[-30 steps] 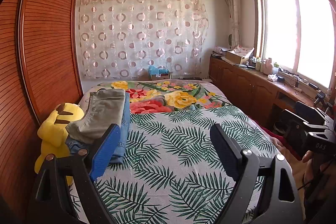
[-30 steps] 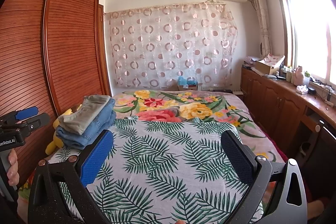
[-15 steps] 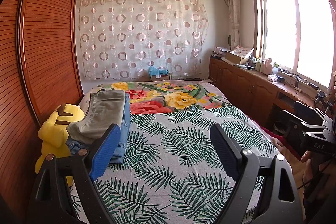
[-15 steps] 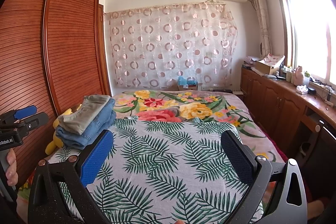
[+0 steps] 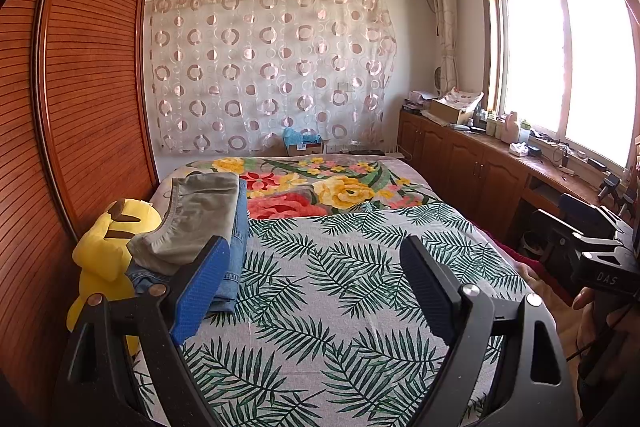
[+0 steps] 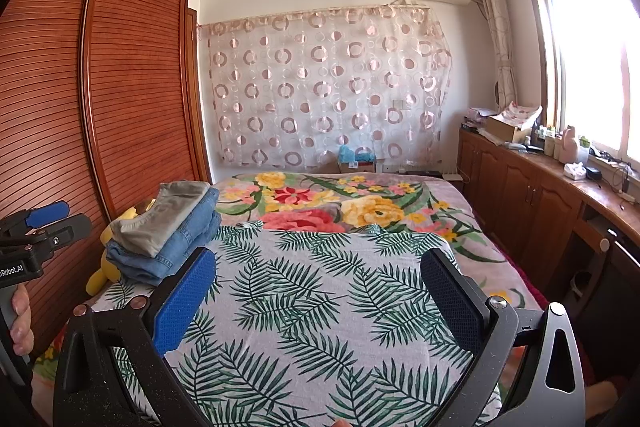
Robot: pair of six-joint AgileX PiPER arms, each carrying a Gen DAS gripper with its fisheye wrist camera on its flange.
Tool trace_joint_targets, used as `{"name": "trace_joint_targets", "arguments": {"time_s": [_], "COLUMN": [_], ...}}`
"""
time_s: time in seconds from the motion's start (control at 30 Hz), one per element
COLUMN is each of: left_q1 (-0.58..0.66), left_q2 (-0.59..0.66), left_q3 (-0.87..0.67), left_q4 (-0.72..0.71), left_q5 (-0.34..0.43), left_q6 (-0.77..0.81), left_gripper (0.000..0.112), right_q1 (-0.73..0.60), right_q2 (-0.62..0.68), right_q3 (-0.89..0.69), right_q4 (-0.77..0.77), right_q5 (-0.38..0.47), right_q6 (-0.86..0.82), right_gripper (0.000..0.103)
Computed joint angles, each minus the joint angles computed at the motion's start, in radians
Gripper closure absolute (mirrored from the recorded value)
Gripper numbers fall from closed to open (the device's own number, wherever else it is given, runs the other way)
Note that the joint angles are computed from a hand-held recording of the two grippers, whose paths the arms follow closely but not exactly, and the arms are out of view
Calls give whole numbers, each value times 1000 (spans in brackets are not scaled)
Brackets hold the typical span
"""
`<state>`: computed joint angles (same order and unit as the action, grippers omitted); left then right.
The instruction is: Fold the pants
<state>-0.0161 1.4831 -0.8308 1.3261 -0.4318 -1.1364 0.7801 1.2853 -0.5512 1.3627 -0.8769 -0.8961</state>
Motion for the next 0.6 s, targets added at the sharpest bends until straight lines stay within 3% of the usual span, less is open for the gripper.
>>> {"name": "trace_joint_targets", "arguments": {"time_s": [0.6], "left_q1": [2], "left_q2": [1], "left_q3": [4], "left_q4": [-11], "left_q5": [-4], "left_q6": [13], "left_gripper": [25], "right_q1": [6], "right_q2": [4], "right_q3": [-2], "right_q4": [2], "right_q5": [-9], "right_q6": [3], "right_gripper": [1]}}
